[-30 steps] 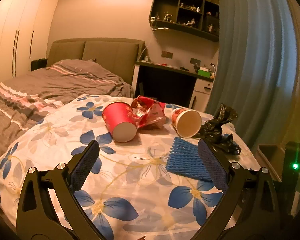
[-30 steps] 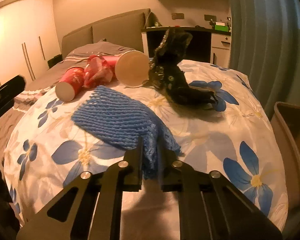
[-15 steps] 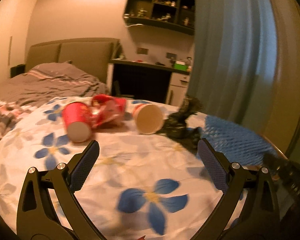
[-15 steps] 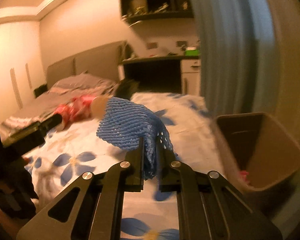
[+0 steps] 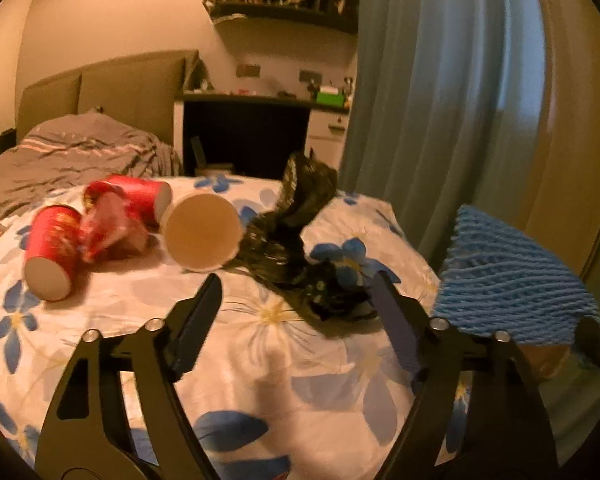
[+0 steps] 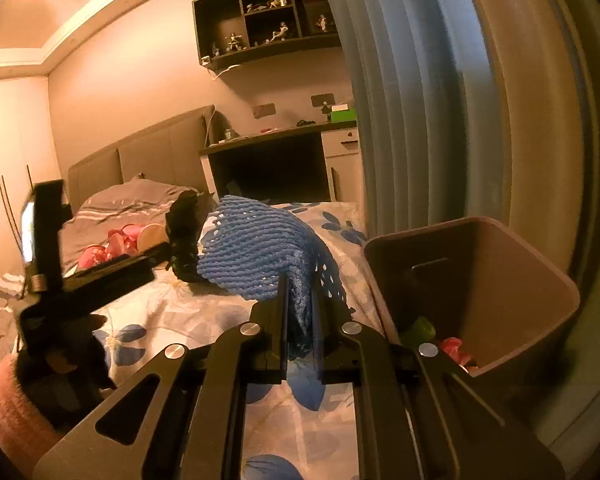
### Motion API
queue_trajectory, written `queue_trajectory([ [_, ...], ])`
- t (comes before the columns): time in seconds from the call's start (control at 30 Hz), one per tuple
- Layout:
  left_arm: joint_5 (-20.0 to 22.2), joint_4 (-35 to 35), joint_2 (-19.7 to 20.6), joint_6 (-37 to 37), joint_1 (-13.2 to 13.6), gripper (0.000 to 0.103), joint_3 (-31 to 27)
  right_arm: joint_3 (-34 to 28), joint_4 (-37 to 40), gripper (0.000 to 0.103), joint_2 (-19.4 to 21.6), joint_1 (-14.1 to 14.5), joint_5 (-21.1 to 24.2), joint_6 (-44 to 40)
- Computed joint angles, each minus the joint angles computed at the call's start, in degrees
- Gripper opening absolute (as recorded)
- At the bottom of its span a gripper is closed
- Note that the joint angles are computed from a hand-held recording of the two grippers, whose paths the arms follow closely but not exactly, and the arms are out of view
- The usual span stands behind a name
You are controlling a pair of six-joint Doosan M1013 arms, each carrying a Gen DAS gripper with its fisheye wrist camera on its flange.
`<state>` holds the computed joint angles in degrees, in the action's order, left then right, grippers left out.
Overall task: Collect trash
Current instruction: 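Grasp the blue foam net with the right tool while the left tool grasps another black bag, then carry the blue net and black bag over the wastebasket with both tools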
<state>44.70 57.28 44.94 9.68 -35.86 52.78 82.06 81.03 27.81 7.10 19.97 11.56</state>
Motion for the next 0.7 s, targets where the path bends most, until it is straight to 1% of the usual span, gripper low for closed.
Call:
queue_trajectory([
  [0.07,0.2,-3.5,1.1,3.3,0.4,0.060,-2.0,-0.2,0.0,0.010,0.1,-0.2,0.3,0.3],
  [0.13,0.3,-6.4,1.9,5.7,0.8,0.056,-3.7,-0.4,-0.1,0.010,0.3,-0.4,0.3,0.6],
  [0.2,0.1,-8.5,2.4,7.3,1.2,0.049,-4.8,-0.4,-0.1,0.010,0.4,-0.5,0.4,0.8],
  [0.27,0.1,-11.2,2.9,9.6,1.5,0.032,-5.9,-0.6,-0.4,0.010,0.5,-0.6,0.5,1.5],
  [0.33,0.3,-14.2,3.3,11.9,1.8,0.021,-6.7,-0.4,-0.4,0.010,0.4,-0.5,0.3,1.8],
  [0.37,0.0,-14.8,3.3,12.3,1.9,0.018,-6.6,-0.3,-0.3,0.010,0.4,-0.5,0.3,1.8],
  [0.4,-0.4,-15.5,3.3,12.8,2.0,0.012,-6.6,-0.3,-0.2,0.010,0.4,-0.5,0.3,1.8],
  [0.47,-0.6,-15.5,3.2,13.0,2.0,0.007,-6.4,-0.2,-0.5,0.010,0.3,-0.4,0.1,2.1],
  [0.57,-0.9,-13.5,2.9,12.7,1.5,0.005,-5.8,0.0,-0.2,0.010,0.0,-0.3,-0.1,2.2],
  [0.7,-2.4,-9.2,1.5,10.4,0.4,0.004,-3.3,0.4,1.5,0.010,-0.2,-0.4,-0.6,0.6],
])
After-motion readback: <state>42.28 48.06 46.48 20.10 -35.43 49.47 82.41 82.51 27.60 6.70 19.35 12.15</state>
